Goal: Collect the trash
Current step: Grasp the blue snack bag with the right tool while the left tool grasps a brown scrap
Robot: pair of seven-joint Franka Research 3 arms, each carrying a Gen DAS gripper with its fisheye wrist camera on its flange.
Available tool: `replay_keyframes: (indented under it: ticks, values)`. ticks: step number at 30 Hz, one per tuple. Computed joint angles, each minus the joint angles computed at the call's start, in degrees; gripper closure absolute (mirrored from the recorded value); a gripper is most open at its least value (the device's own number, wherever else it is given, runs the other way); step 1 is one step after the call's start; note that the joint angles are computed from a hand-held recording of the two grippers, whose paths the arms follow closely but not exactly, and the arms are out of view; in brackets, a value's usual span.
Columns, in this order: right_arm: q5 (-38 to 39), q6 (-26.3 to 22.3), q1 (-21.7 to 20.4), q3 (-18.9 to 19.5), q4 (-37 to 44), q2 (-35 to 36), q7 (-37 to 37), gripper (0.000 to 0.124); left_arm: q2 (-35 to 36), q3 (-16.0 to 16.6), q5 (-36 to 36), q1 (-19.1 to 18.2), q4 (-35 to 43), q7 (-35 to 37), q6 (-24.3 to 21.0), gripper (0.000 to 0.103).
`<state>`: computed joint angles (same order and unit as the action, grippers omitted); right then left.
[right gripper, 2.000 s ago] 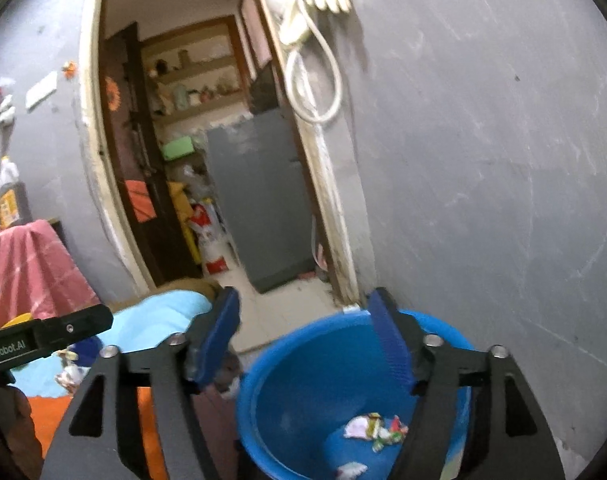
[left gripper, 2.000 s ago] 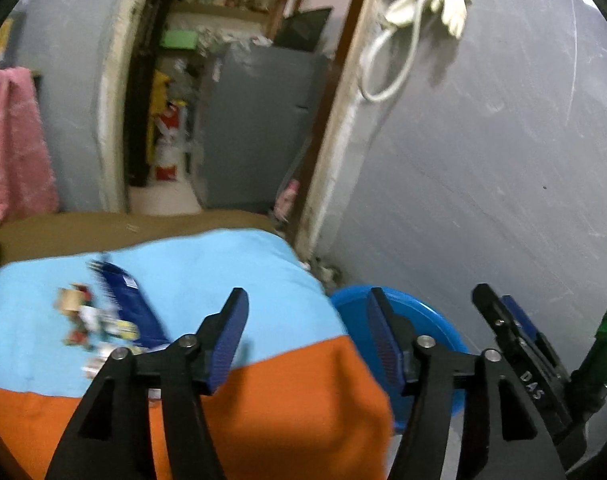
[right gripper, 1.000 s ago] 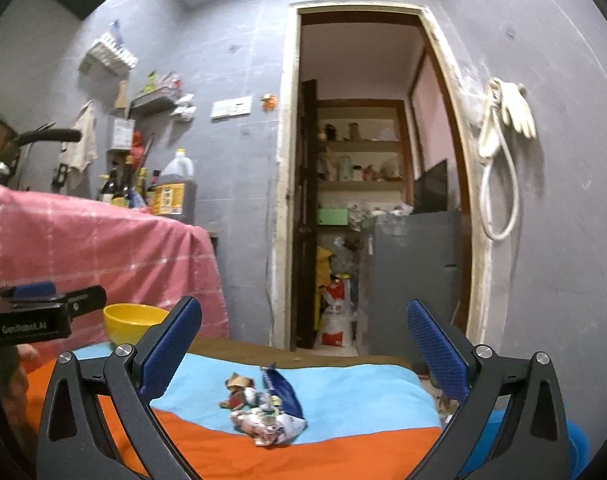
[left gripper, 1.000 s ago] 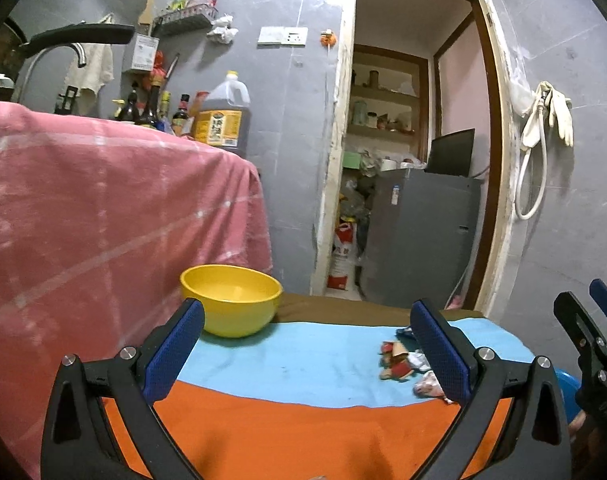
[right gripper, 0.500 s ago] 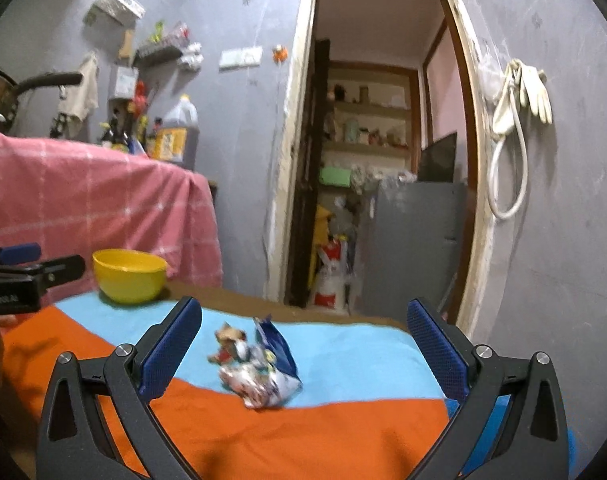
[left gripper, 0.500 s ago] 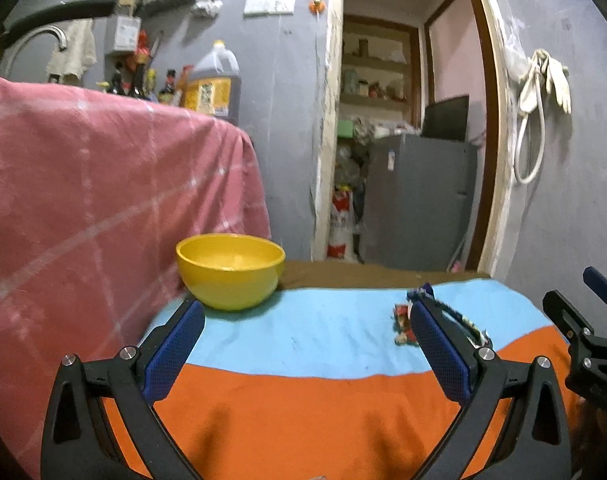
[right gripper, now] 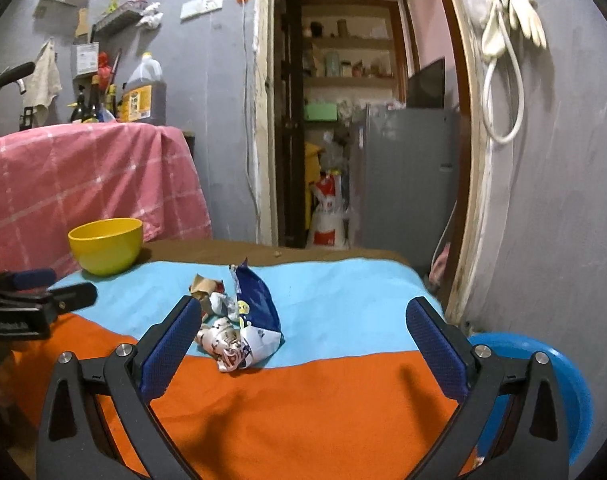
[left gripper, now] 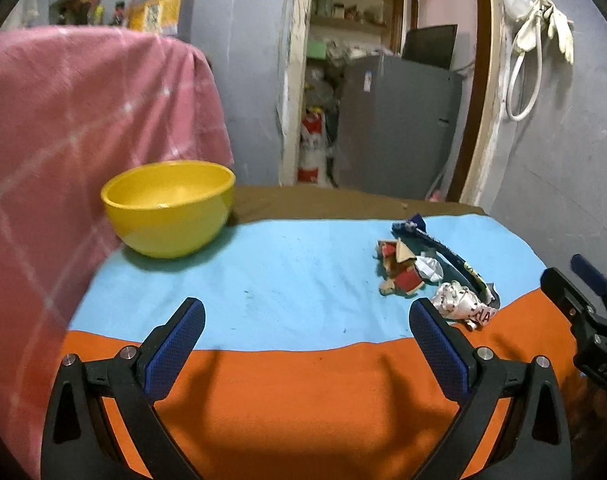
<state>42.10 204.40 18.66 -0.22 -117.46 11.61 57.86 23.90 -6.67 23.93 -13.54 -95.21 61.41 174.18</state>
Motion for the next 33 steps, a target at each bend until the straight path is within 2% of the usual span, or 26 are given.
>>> replay_keyframes:
  ticks: [2, 4, 6, 8, 11, 12, 14, 16, 18, 21, 24, 26, 30, 33]
  values:
    - [-0.4, -2.5, -0.7, 0.0, 0.7, 0.2, 1.1, 0.031, 1.8, -5.7, -3.8, 4.1, 2.1, 5.3, -1.9, 0.012]
    - [0.2, -5.3, 0.0, -1.1, 2.1, 0.7, 1.1, 0.038, 3.4, -9.4, -7.4, 6.5, 4.1, 10.0, -3.9, 0.025]
    - [0.8, -7.6, 1.2, -2.9, 3.3, 1.1, 1.1, 0.04, 5.2, -11.9, -10.6, 7.7, 6.5, 14.2, -6.0, 0.031]
    - [-1.7, -9.7, -0.5, -1.9, 3.7, 1.3, 3.6, 0.049, 7.2, -14.0, -13.5, 8.5, 9.3, 18.4, -8.2, 0.036]
    - [-5.9, -13.2, -5.7, 2.3, 4.7, 1.7, 7.0, 0.054, 10.0, -16.0, -17.4, 8.8, 13.7, 23.6, -11.8, 0.044]
    - [-7.0, -14.4, -8.6, 5.1, 5.0, 1.8, 7.5, 0.057, 11.3, -16.8, -18.8, 9.0, 15.7, 25.5, -13.5, 0.048]
    - [-8.3, -16.0, -16.4, 13.0, 5.6, 2.2, 7.1, 0.063, 13.3, -17.7, -21.5, 9.0, 19.2, 28.4, -16.2, 0.053]
    - [-9.5, -16.9, -20.0, 16.6, 5.8, 2.5, 7.2, 0.069, 15.2, -17.5, -23.5, 8.3, 22.5, 29.9, -18.2, 0.055]
    - [-9.9, -18.3, -21.4, 17.9, 6.2, 2.7, 7.3, 0.075, 16.7, -17.6, -26.1, 8.0, 25.2, 31.4, -19.8, 0.055]
    - [-8.6, -20.2, -22.9, 19.4, 6.9, 2.9, 5.5, 0.076, 18.6, -17.5, -29.5, 7.5, 28.9, 33.3, -21.8, 0.055]
    - [-7.2, -21.8, -21.6, 18.2, 7.3, 2.8, 3.6, 0.076, 19.8, -17.7, -32.5, 7.2, 31.4, 35.9, -23.8, 0.055]
    - [-7.9, -23.0, -18.6, 14.9, 7.6, 2.6, 4.0, 0.076, 20.7, -16.7, -33.0, 6.3, 33.7, 36.8, -26.4, 0.055]
    - [-14.2, -26.8, -10.5, 5.1, 8.5, 2.9, 11.2, 0.08, 22.9, -14.4, -33.2, 4.1, 38.7, 36.2, -31.3, 0.068]
    - [-17.9, -28.5, -8.1, 1.7, 9.0, 3.2, 16.0, 0.087, 23.3, -14.1, -34.2, 3.9, 39.6, 36.5, -32.4, 0.079]
